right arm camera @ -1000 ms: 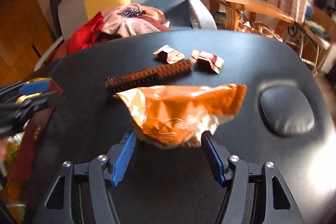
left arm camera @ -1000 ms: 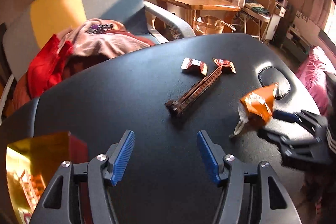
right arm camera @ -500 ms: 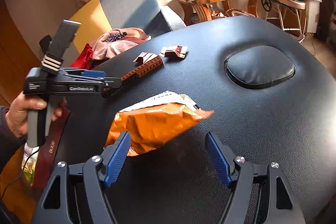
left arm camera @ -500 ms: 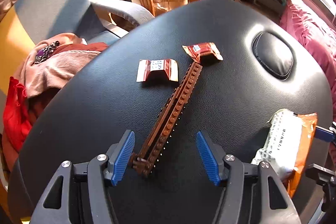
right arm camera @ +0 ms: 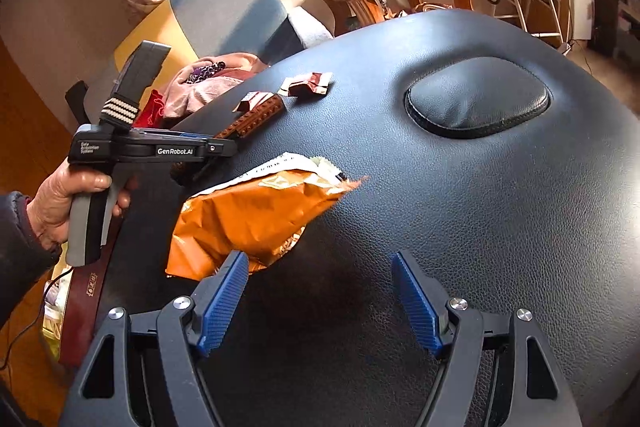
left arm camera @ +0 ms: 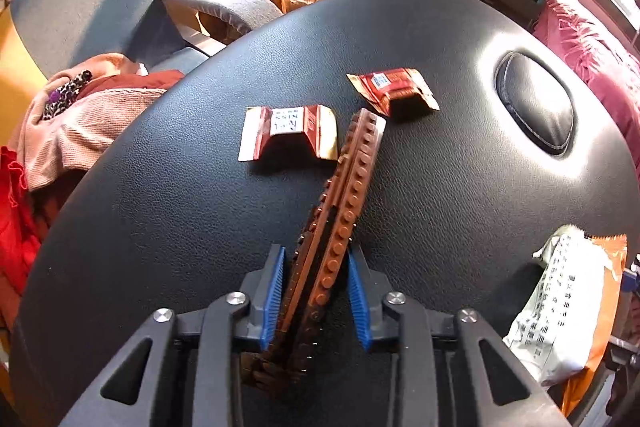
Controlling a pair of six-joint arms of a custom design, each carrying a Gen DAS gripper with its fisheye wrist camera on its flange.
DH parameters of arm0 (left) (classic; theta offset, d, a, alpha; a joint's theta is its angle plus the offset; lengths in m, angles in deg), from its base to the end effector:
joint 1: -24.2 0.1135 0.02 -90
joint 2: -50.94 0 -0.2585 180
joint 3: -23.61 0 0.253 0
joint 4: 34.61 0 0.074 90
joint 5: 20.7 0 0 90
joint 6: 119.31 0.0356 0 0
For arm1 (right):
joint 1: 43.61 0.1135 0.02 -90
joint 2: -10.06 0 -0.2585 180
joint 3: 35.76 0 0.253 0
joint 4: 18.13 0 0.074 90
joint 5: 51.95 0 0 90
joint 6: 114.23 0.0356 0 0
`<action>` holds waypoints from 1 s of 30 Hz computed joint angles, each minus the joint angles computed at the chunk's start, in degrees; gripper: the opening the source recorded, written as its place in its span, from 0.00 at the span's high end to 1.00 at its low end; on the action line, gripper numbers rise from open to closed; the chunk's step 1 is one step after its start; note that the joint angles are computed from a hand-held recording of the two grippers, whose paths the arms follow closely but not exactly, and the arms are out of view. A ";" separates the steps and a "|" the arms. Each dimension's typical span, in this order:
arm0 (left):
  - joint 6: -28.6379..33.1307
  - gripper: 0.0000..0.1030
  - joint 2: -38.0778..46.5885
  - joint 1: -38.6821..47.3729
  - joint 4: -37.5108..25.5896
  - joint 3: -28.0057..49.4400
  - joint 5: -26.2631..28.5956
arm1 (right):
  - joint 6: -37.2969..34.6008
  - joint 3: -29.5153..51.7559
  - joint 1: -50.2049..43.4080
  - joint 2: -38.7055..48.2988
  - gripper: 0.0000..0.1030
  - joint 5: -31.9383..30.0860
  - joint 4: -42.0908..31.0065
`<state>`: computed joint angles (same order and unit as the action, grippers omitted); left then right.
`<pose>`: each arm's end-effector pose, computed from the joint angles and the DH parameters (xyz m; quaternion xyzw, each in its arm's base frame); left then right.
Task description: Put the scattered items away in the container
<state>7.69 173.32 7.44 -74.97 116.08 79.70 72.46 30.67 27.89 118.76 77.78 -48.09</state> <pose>0.3951 -0.1257 0.1030 0.4575 0.8681 -0.0579 0.1837 0.1234 0.2972 0.0916 0.2538 0.8954 0.1100 0.3489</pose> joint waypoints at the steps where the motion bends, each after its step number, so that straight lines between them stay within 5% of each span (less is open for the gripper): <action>1: -0.36 0.72 -0.86 0.19 0.33 -1.26 -0.01 | 0.32 0.28 0.15 0.31 0.27 0.11 -0.35; 12: -4.67 0.73 -15.21 7.87 4.50 -21.97 2.94 | 4.12 2.39 3.56 -2.82 0.27 5.07 -8.93; 17: -3.37 0.73 -25.70 13.36 6.80 -34.54 2.95 | -7.73 4.95 -0.13 -4.49 0.21 6.30 -8.17; 21: -1.50 0.73 -28.89 19.64 5.98 -38.27 5.12 | -21.76 7.71 -7.84 -1.88 0.20 -0.76 -0.94; 30: 10.12 0.73 -36.02 33.30 4.93 -46.64 10.13 | -25.97 16.13 -9.26 5.67 0.22 -9.96 -2.40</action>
<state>17.82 137.30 40.75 -70.04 69.44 89.83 46.49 46.80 18.62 124.42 67.82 -50.49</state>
